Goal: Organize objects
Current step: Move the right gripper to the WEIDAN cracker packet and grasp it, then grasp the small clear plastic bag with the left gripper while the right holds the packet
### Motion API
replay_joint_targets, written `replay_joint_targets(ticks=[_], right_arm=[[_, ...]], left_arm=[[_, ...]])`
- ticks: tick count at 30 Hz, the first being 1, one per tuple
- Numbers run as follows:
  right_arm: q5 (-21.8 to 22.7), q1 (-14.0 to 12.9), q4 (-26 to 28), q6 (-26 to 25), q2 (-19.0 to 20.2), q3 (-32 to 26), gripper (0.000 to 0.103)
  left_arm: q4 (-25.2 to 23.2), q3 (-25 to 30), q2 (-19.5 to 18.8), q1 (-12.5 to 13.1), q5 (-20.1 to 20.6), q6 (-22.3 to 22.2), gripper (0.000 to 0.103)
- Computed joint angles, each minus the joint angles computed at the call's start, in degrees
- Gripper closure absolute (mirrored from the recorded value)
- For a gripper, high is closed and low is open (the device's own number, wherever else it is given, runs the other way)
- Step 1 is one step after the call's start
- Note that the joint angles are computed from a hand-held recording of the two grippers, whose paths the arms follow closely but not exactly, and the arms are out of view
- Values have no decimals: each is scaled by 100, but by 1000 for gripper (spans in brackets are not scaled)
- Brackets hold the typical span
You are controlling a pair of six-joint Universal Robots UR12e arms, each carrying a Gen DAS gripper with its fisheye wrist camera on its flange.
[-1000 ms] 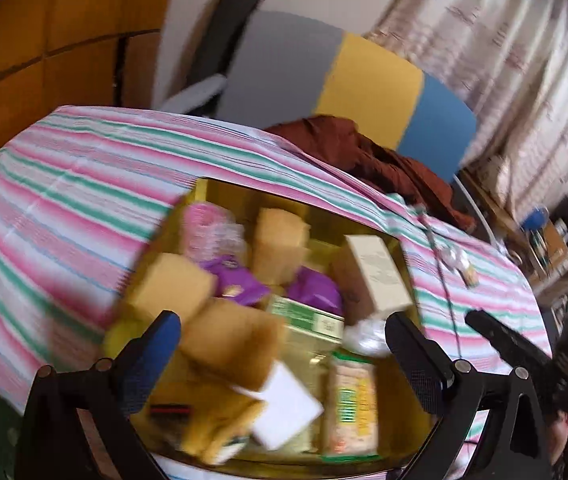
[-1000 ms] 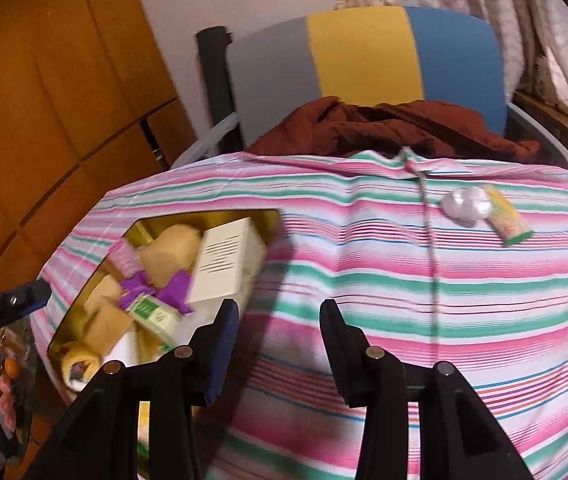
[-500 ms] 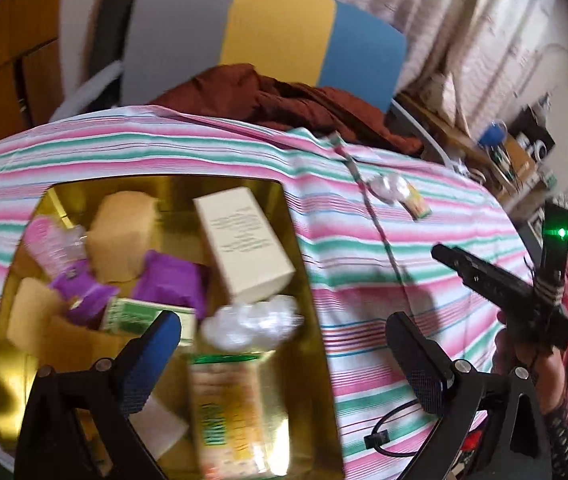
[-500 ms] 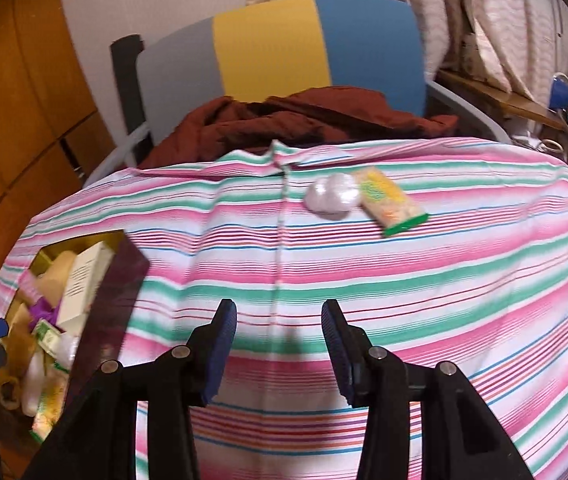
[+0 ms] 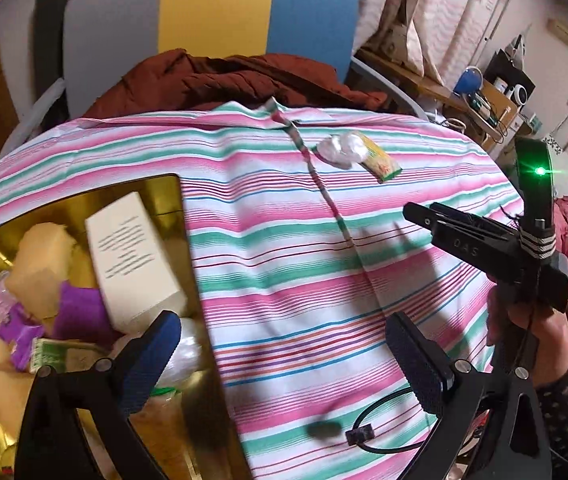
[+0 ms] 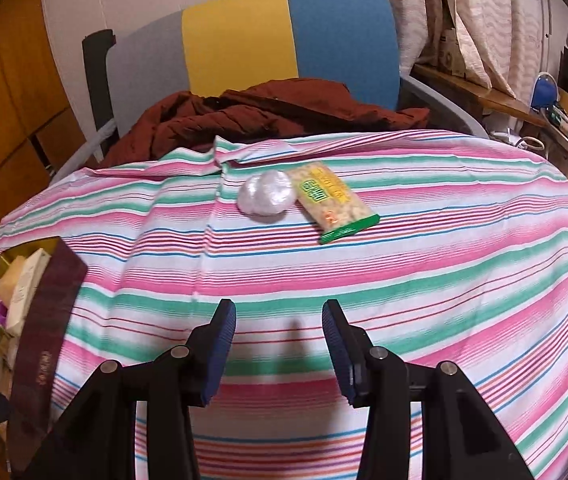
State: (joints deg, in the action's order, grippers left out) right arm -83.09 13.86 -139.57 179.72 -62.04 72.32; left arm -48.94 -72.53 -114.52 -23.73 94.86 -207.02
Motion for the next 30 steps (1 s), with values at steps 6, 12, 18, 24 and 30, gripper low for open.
replay_joint_targets(ticks=[6, 12, 18, 24, 30], right_arm=[[-176, -79, 15, -214, 200, -216, 52], [33, -224, 317, -175, 567, -787, 40], [12, -210, 1129, -559, 1203, -1856, 39], [65, -178, 1334, -967, 1474, -2184, 39], [120, -240, 534, -434, 1192, -1524, 51]], left_arm=[[-193, 318, -222, -56, -33, 159, 0], [-405, 626, -436, -84, -86, 294, 0], [-613, 843, -574, -97, -127, 351, 0], [-732, 1017, -659, -99, 25, 434, 0], [-878, 1490, -965, -48, 42, 483, 0]])
